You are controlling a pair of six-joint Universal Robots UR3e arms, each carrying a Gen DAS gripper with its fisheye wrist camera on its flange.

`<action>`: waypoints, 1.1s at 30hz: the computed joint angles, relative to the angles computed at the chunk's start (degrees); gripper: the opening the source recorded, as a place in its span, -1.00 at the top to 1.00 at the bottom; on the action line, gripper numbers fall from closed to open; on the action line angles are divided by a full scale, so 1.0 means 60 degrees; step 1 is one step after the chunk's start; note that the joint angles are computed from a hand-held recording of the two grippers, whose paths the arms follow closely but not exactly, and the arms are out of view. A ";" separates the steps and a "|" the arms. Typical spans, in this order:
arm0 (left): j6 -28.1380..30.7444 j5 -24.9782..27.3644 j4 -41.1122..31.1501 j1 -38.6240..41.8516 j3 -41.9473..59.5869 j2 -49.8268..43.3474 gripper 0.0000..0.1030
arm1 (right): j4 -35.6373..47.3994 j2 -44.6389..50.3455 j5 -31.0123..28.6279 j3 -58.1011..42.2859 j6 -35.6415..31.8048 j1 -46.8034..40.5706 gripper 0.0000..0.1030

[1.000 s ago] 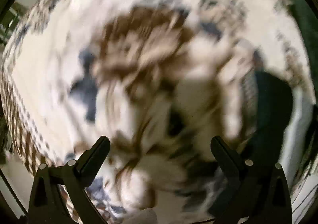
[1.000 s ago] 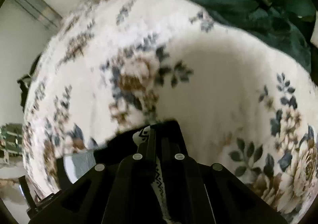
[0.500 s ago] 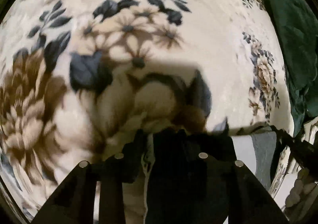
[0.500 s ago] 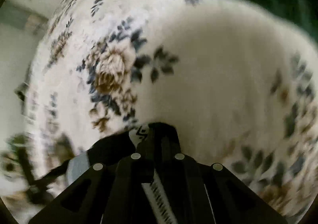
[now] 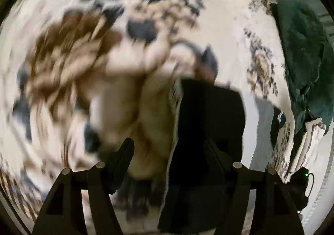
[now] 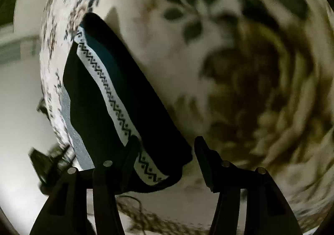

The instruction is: Fold small clothes

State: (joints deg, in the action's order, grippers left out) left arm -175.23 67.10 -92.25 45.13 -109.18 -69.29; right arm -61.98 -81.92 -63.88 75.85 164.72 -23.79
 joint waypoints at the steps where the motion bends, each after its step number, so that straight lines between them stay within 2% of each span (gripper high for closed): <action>1: 0.0058 0.0080 -0.0319 0.0054 -0.0148 0.0327 -0.29 | -0.0366 -0.0516 0.0241 0.0661 0.0089 -0.0204 0.59; 3: -0.0001 0.0348 -0.0778 -0.0013 -0.0315 0.0821 -0.29 | -0.0696 -0.1156 0.0318 0.1126 0.0274 -0.0331 0.72; 5: 0.0063 0.0347 -0.1230 -0.0051 -0.0421 0.1274 -0.29 | -0.0838 -0.1894 0.0393 0.1229 0.0339 -0.0551 0.75; 9: -0.0232 0.0562 -0.1203 -0.0642 -0.0541 0.1521 -0.29 | -0.0150 -0.2360 0.0298 0.0415 0.0196 -0.0947 0.78; 14: -0.0458 0.0417 -0.0773 -0.0997 -0.0799 0.1444 -0.29 | -0.0991 -0.1858 -0.0986 0.0699 0.0116 -0.0149 0.75; 16: -0.0433 0.0273 -0.0813 -0.0876 -0.0900 0.1554 -0.29 | -0.1021 -0.1232 -0.1511 0.0932 0.0066 0.0010 0.63; 18: -0.0306 0.0106 -0.1157 -0.0560 -0.0958 0.1875 -0.29 | -0.0615 -0.1281 -0.1321 0.0946 0.0236 -0.0449 0.28; 20: -0.0096 0.0074 -0.1569 -0.0318 -0.0940 0.2238 -0.29 | -0.0033 -0.1752 -0.0791 0.0921 0.0010 -0.1193 0.21; 22: 0.0097 0.0040 -0.1920 -0.0090 -0.0932 0.2557 -0.29 | 0.1134 -0.2229 0.0008 0.1069 -0.0429 -0.2234 -0.01; 23: 0.0184 -0.0004 -0.2080 0.0037 -0.0956 0.2714 -0.29 | 0.1785 -0.2400 0.0428 0.1289 -0.0670 -0.2729 -0.19; 25: 0.0386 -0.0099 -0.2464 0.0354 -0.1023 0.3045 -0.29 | 0.3116 -0.2654 0.1276 0.2397 -0.1077 -0.3672 -0.25; 27: 0.0604 -0.0215 -0.2780 0.0643 -0.1190 0.3381 -0.29 | 0.3282 -0.2744 0.1569 0.3426 -0.0707 -0.3810 -0.25; 29: 0.0598 -0.0286 -0.2771 0.0687 -0.1369 0.3487 -0.29 | 0.2787 -0.2917 0.1998 0.4675 -0.0160 -0.3660 -0.25; 30: 0.0604 -0.0385 -0.2801 0.0781 -0.1523 0.3588 -0.29 | 0.2408 -0.3061 0.2135 0.5086 0.0165 -0.3560 -0.18; 31: 0.0615 -0.0454 -0.2818 0.0827 -0.1580 0.3630 -0.29 | 0.1843 -0.3347 0.2388 0.5488 0.0612 -0.3421 0.02; 32: 0.0630 -0.0519 -0.2795 0.0857 -0.1678 0.3672 -0.29 | 0.1530 -0.3504 0.2604 0.5525 0.0751 -0.3222 0.58; 33: 0.0650 -0.0548 -0.2746 0.0888 -0.1787 0.3710 -0.29 | 0.1127 -0.3424 0.2652 0.5162 0.0895 -0.2748 0.61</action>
